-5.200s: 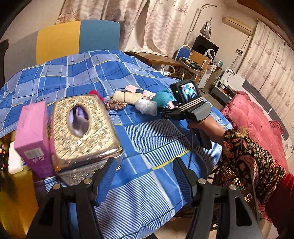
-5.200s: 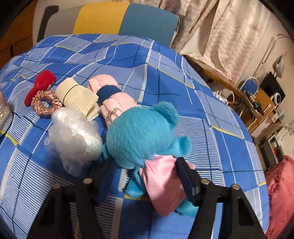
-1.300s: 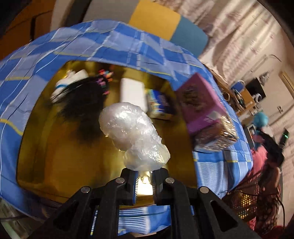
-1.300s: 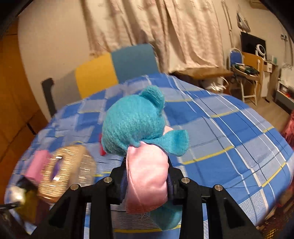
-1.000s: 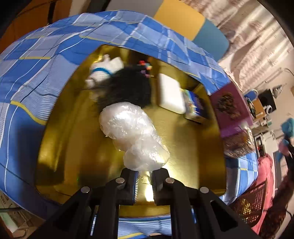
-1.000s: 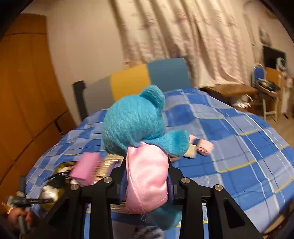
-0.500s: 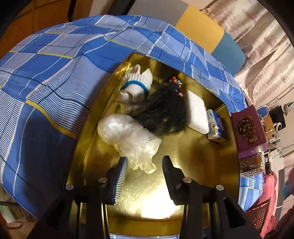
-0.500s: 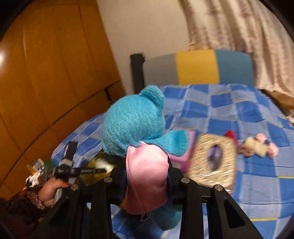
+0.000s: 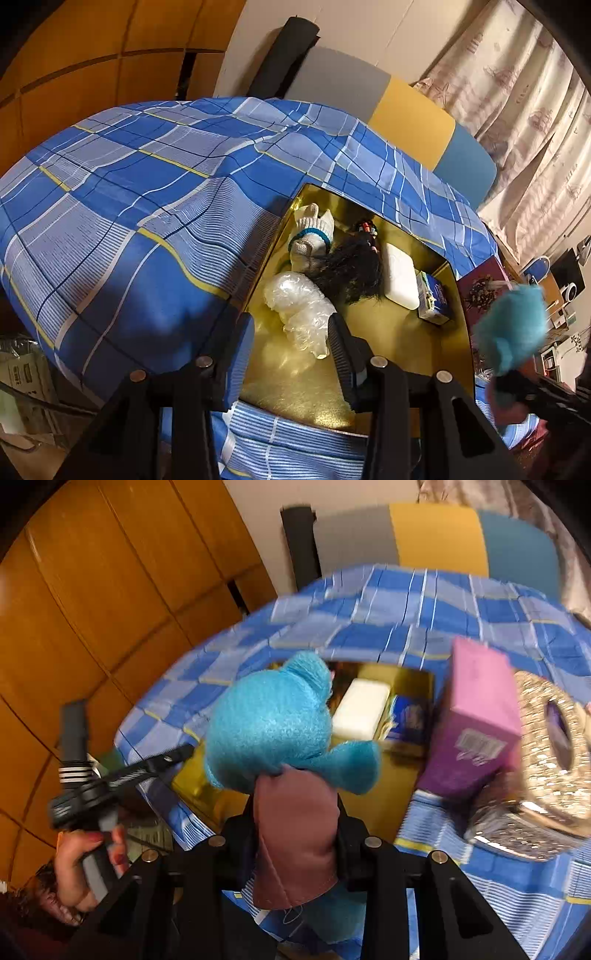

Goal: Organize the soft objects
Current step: 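Lower the teal bear into the gold tray with the right tool and release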

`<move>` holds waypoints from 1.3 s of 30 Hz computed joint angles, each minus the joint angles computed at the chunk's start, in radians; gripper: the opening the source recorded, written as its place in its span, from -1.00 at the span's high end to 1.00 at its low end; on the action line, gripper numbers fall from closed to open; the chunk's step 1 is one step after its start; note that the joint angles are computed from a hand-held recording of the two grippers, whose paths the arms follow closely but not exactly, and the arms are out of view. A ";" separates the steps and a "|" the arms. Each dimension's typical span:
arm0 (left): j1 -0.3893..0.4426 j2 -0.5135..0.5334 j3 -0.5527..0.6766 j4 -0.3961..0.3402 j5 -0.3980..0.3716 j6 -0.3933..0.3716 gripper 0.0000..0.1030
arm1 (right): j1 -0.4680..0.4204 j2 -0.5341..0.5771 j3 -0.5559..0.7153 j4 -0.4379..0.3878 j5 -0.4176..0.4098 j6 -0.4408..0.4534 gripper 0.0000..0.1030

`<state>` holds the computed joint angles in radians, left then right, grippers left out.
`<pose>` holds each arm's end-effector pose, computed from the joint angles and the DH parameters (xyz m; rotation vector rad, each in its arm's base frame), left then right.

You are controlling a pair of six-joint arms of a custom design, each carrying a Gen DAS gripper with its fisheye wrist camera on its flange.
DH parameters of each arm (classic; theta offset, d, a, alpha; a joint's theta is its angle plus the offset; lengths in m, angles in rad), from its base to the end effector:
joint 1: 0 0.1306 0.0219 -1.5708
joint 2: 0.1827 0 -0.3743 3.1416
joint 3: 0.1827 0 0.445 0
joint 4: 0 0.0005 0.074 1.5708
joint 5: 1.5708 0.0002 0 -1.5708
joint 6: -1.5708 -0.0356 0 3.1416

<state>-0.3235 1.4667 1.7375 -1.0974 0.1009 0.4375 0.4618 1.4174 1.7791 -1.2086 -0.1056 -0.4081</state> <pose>0.5240 -0.1800 0.5422 -0.0912 2.4445 -0.4692 0.4653 0.2352 0.5801 -0.1161 2.4770 0.5143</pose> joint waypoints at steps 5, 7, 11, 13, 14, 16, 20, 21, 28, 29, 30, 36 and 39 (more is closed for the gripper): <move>0.003 -0.018 -0.017 0.008 0.027 0.011 0.19 | 0.019 0.110 0.095 -0.077 0.036 0.025 0.32; 0.001 -0.025 -0.022 0.012 0.026 0.013 0.19 | 0.021 0.148 0.127 -0.093 0.044 0.027 0.32; 0.000 -0.033 -0.027 0.022 0.033 0.016 0.19 | 0.028 0.210 0.180 -0.126 0.071 0.025 0.32; 0.000 -0.035 -0.028 0.023 0.038 0.019 0.19 | 0.028 0.237 0.206 -0.141 0.075 0.014 0.31; 0.000 -0.035 -0.027 0.021 0.042 0.017 0.19 | 0.029 0.248 0.216 -0.148 0.081 0.007 0.31; -0.001 -0.038 -0.028 0.026 0.043 0.021 0.19 | 0.031 0.275 0.241 -0.164 0.097 -0.003 0.30; 0.000 -0.039 -0.029 0.028 0.049 0.021 0.19 | 0.031 0.318 0.278 -0.171 0.116 -0.036 0.27; -0.001 -0.040 -0.030 0.028 0.049 0.023 0.19 | 0.032 0.329 0.287 -0.174 0.123 -0.049 0.26; -0.003 -0.041 -0.030 0.029 0.053 0.021 0.19 | 0.030 0.381 0.328 -0.155 0.091 -0.095 0.11; -0.003 -0.044 -0.033 0.033 0.052 0.023 0.19 | 0.030 0.384 0.329 -0.149 0.087 -0.091 0.09; -0.003 -0.044 -0.033 0.032 0.052 0.023 0.19 | 0.030 0.386 0.329 -0.143 0.081 -0.086 0.05; 0.000 -0.042 -0.032 0.028 0.053 0.029 0.19 | 0.033 0.325 0.272 -0.116 0.092 -0.083 -0.19; 0.000 -0.042 -0.036 0.030 0.065 0.030 0.19 | 0.040 0.274 0.234 -0.095 0.149 -0.066 -0.26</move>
